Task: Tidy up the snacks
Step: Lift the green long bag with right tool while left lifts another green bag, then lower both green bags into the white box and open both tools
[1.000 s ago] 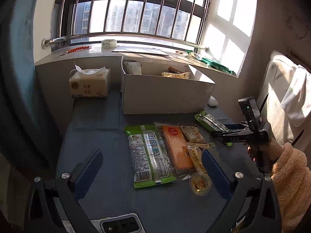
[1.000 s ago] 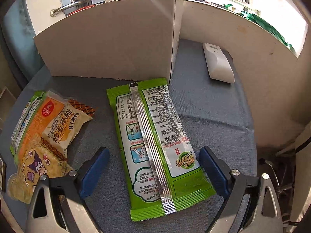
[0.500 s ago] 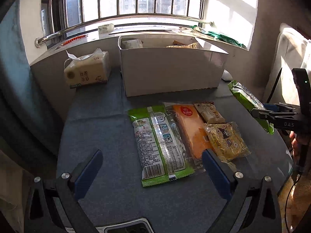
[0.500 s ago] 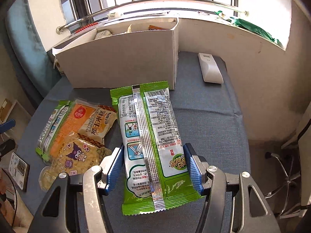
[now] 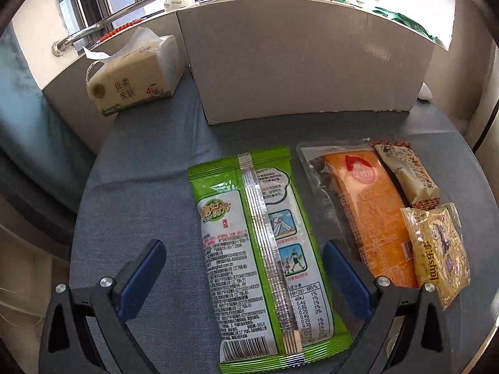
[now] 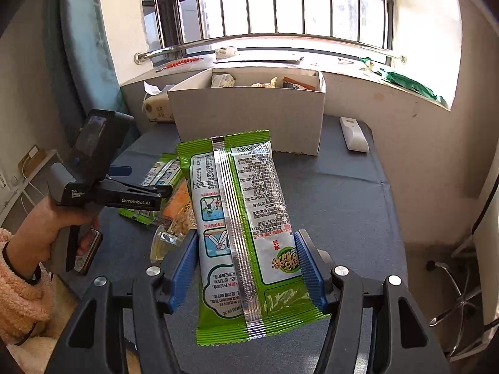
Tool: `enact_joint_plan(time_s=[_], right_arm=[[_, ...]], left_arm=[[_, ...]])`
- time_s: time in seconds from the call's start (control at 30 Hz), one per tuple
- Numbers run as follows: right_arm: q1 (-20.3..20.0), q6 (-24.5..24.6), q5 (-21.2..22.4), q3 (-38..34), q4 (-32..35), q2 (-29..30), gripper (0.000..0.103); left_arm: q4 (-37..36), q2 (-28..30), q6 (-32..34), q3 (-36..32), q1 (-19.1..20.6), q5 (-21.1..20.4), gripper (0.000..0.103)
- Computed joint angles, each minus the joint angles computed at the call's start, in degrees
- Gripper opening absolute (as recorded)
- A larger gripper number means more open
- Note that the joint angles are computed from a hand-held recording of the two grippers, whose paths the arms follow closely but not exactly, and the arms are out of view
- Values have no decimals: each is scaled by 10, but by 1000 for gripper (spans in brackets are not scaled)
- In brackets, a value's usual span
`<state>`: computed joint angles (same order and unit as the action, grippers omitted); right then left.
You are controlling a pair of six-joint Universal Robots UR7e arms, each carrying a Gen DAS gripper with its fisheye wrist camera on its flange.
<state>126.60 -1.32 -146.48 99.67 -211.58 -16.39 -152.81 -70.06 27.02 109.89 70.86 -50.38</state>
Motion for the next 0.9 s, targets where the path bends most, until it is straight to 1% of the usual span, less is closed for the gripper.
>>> enact_joint_plan(time_s=[0.07,0.17,0.2,0.27,0.3,0.37,0.4,0.47,0.5,0.57,0.63,0.7,0.83,0.9], right_arm=[[1,3,3,1,0,2,66],[2,4,7,0,0,3,66],[2,2,6,-1,0,3,66],[2,1,10,-1,-2,4,66],[2,2,12,-2,-2,5,66],[1,4,16,-3,2,6,66],[1,5,18,-3,3,6,66],[1,5,24,-4,3,6,66],[1,3,24,-5,1,7,66],[1,0,24,-10,-4,9,66],[0,-1,25,-18,-8,10,66],[2,-20,11,-42,-14,18,66],[-4,-64,34,-102,-17,24,66],[-8,-95,25,-152,-4,33,66]], left_arm=[[1,4,-6,-3,-1,1,103],[28,2,-22,-16,9,-21,102],[46,-2,-26,-23,15,-41,98],[40,-7,-8,-21,19,-53,84],[37,-12,-1,-18,18,-58,68],[54,-20,-3,-22,21,-77,63],[51,-25,1,-21,23,-87,63],[22,-41,15,-8,21,-104,63],[21,-51,19,-4,18,-114,63],[28,-69,16,-6,17,-152,63],[32,-82,13,-11,11,-181,63],[32,-89,15,-19,0,-200,63],[24,-67,19,-63,-22,-219,63],[31,-40,18,-101,-27,-230,63]])
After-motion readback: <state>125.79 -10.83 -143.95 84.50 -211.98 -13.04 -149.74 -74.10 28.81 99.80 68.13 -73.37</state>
